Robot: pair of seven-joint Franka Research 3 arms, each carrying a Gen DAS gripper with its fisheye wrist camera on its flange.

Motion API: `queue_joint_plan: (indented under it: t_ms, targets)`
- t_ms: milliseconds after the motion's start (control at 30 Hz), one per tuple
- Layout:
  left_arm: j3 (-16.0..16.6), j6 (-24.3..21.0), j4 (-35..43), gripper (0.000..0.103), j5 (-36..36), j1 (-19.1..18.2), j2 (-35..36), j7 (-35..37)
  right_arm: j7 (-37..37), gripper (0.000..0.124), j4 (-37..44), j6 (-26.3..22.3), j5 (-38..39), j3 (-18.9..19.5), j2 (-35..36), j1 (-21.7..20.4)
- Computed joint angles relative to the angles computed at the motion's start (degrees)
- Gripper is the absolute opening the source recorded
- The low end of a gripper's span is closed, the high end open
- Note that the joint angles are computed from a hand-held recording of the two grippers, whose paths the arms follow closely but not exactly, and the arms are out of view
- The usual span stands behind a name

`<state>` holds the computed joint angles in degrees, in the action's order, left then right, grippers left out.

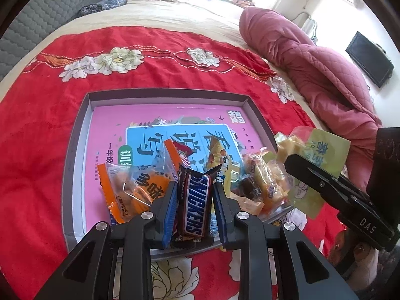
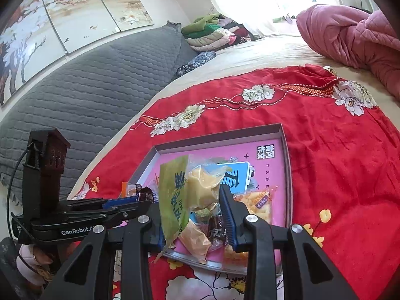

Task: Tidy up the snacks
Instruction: 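Carry the Snickers bar with the left gripper while the right carries the green bag over the tray, then lower the Snickers bar into the tray with the left gripper while the right lowers the green bag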

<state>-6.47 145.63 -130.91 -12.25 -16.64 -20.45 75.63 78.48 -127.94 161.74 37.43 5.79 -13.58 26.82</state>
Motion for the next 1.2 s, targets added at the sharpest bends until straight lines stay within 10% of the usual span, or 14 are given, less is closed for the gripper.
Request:
queue_joint_plan:
  t_ms: [800, 1200]
  targets:
    - [-0.28, 0.32, -0.31, 0.029, 0.76, 0.51, 1.01, -1.15, 9.86, 0.036, 2.47, -2.27, -20.33, 3.82, 3.69, -3.52]
    - [-0.09, 0.60, -0.32, 0.029, -0.28, 0.41, 1.33, -0.35, 6.81, 0.037, 3.16, -4.40, -18.23, 2.80, 4.77, -1.53]
